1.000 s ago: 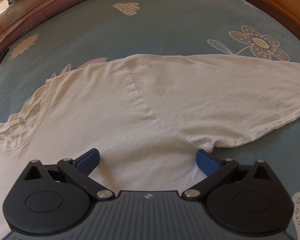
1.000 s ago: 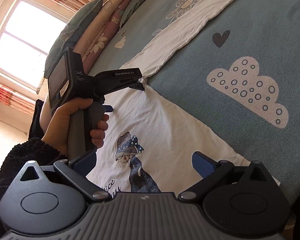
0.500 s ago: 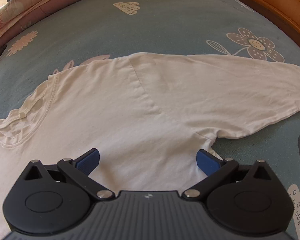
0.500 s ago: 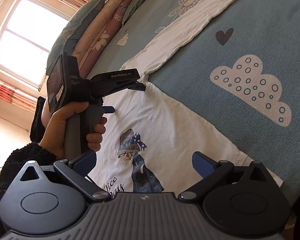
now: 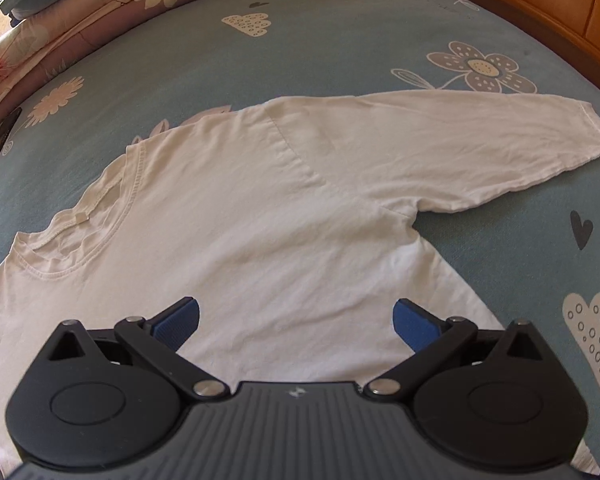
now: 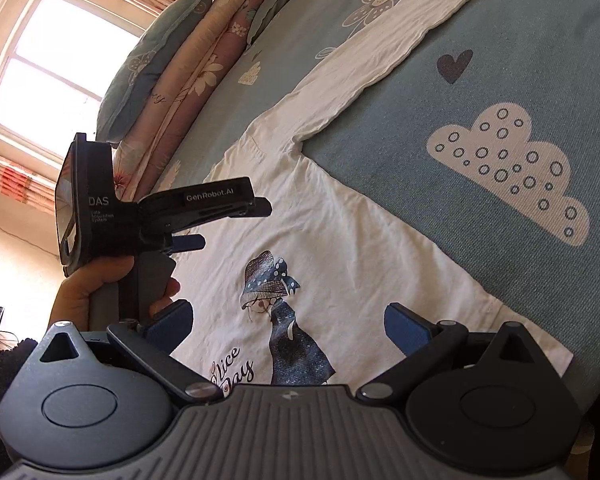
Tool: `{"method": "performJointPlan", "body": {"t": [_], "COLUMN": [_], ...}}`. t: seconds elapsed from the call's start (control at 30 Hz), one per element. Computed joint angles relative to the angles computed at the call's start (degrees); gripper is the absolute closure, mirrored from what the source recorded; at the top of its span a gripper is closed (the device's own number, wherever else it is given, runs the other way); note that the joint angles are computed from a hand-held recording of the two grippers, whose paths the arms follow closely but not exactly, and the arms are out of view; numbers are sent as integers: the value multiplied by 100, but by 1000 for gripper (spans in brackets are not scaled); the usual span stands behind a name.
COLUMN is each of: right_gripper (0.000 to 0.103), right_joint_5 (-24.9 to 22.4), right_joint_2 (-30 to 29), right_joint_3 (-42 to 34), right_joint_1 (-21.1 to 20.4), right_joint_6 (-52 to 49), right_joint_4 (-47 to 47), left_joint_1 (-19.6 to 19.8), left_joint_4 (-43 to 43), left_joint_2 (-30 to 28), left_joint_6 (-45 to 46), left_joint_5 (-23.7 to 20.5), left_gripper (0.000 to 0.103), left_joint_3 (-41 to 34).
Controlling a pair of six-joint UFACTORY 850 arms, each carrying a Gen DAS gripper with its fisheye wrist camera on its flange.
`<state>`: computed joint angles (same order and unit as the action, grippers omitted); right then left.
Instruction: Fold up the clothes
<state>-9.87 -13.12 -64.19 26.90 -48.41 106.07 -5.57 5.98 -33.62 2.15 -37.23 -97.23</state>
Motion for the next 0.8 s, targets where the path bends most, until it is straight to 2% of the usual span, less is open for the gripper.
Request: {"method": "performJointPlan", "body": {"t": [0.07,0.13,0.23,0.33,0.47,0.57,0.63,0.8], "right_gripper": [0,0,0,0,0,0,0,0], "right_joint_5": [4,1,-8,-22,-31,-33,-34,-24], "right_joint_2": [-10,-39,-65,-86,-106,-118,-126,-138], "right_joint_3": [-10,-37,-61,-75,-92,-106,-116,-133], "right_joint_1": [4,8,8,3,-4,-9,-12,-7], "right_joint_6": [15,157,382,582,706,729,747,837], "right_joint_4": [-7,-154,-400,-588,-710,-744,-770,-837], "left_joint_1": [21,94,131,43,-90,-127,-141,-74], "left_joint_4": [-182,-894,-1614,-958,296,200,-93,-357], "left_joint_2": [13,-1,49,-92,-729,-1072,-1095,-537], "left_joint_6": [97,613,1228,556,-639,-623,-370,111], "left_joint_5": [-137,-275,16,396,180,-82,-159,110], "left_gripper": [1,1,1,1,1,1,1,1], "left_joint_3": [122,112,58,-275,-1085,-1457,-1454,-940]}}
